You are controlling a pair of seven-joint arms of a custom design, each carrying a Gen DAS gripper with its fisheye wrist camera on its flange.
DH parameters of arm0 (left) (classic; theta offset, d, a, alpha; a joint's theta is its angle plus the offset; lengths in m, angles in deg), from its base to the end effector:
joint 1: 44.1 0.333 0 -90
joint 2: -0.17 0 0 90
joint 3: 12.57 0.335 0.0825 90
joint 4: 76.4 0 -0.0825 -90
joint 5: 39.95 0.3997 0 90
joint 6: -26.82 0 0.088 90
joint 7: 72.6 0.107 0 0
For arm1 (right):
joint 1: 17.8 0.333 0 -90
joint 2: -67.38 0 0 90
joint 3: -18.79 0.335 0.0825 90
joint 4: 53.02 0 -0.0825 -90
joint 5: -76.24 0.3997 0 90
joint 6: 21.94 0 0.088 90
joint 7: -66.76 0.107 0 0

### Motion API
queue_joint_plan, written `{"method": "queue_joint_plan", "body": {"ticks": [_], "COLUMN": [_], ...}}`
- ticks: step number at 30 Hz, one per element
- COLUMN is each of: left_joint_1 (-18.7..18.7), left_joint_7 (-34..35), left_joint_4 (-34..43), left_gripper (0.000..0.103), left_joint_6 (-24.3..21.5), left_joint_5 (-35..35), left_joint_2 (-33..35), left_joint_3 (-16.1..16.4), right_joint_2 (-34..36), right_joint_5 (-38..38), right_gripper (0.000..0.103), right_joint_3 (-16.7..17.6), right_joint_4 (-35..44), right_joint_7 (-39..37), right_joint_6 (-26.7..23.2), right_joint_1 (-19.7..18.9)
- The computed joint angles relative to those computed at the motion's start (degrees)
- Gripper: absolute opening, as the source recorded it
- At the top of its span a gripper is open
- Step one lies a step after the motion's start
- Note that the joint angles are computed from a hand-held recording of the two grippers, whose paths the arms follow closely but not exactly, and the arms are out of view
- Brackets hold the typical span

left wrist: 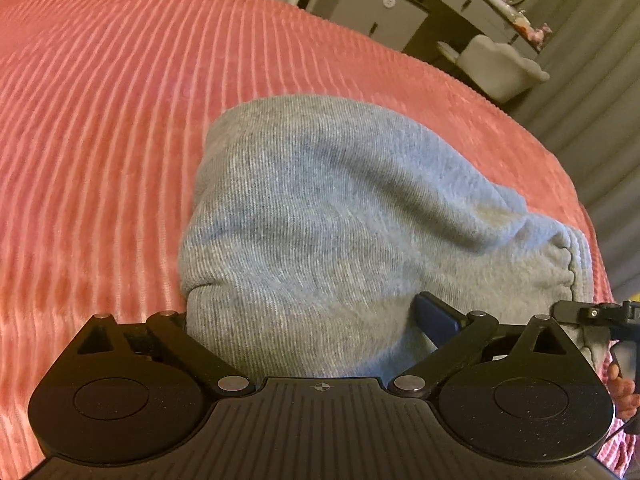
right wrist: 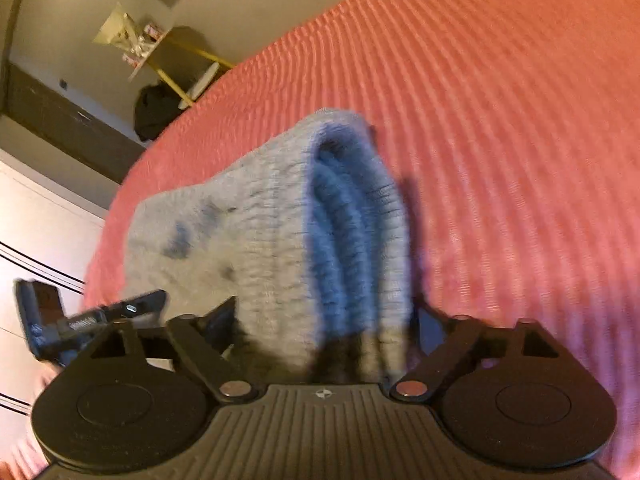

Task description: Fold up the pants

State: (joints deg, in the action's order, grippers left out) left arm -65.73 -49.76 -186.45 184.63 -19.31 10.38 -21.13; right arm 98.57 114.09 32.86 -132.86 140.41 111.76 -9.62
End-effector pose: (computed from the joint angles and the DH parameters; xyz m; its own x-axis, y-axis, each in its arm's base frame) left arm 0.5667 -0.3400 0.4860 0.2210 -0.8827 0.4148 -0.7721 -0.4182 -0.4785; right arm 0.7232 0.2610 0.4594 0.3184 -0.7456 -0.5854 -0.9181 -0.0887 -0.3864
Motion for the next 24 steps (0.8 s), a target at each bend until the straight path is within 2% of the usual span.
{"method": "queue_joint_plan", "body": {"ticks": [4,9,16,18,20,22,24], "left_joint_1": [0.9,1.8,3.0,3.8,3.8,5.6,6.7], "left_joint_7": [2.7,7.7,14.8,17.1,17.7,22.2,26.7], "left_joint_4": [-1.0,-1.8,-2.8,-4.1,-5.3,-6.5,-6.7], "left_gripper": [0.102,0.103,0.103,0.1,0.085,0.078,0.078], "left_joint_6": [2.2,4.0,7.7,9.9,11.7,14.2,15.0], "left_joint_5": [-2.1,-6.7,-13.0,-16.9,-18.8,-24.5,-29.4], "left_joint_2": [-0.1,-0.2,0.2,-0.3,-0.9,-1.2,-0.9], "left_joint_3": [-0.5,-0.9,-1.5,-2.1,-1.7,-3.5,-5.0], "right_joint_2": [0.0,3.5,5.0,4.6,4.2,3.9,4.0], "right_joint_5": [-0.7,-3.1,-2.8,-1.9,-1.6,-1.2,-1.5], "right_gripper": [0.092,0.099,0.099,0.089,0.071,0.066,0.068], "right_joint_3": [-0.5,-0.9,1.0,1.5,1.3,1.5,1.1], "right_joint_4": [0.8,6.2,6.2,5.3,4.9,5.0,5.5], "right_joint_7": [0.9,3.1,0.3,-0.2,0.6,0.3,0.4], "right_joint_6": [-2.6,-6.5,-1.7,-0.5,-0.6,-2.1,-3.0], "right_joint_1": [-0.3,0.3,1.1,1.0,0.9,0.2,0.3]}}
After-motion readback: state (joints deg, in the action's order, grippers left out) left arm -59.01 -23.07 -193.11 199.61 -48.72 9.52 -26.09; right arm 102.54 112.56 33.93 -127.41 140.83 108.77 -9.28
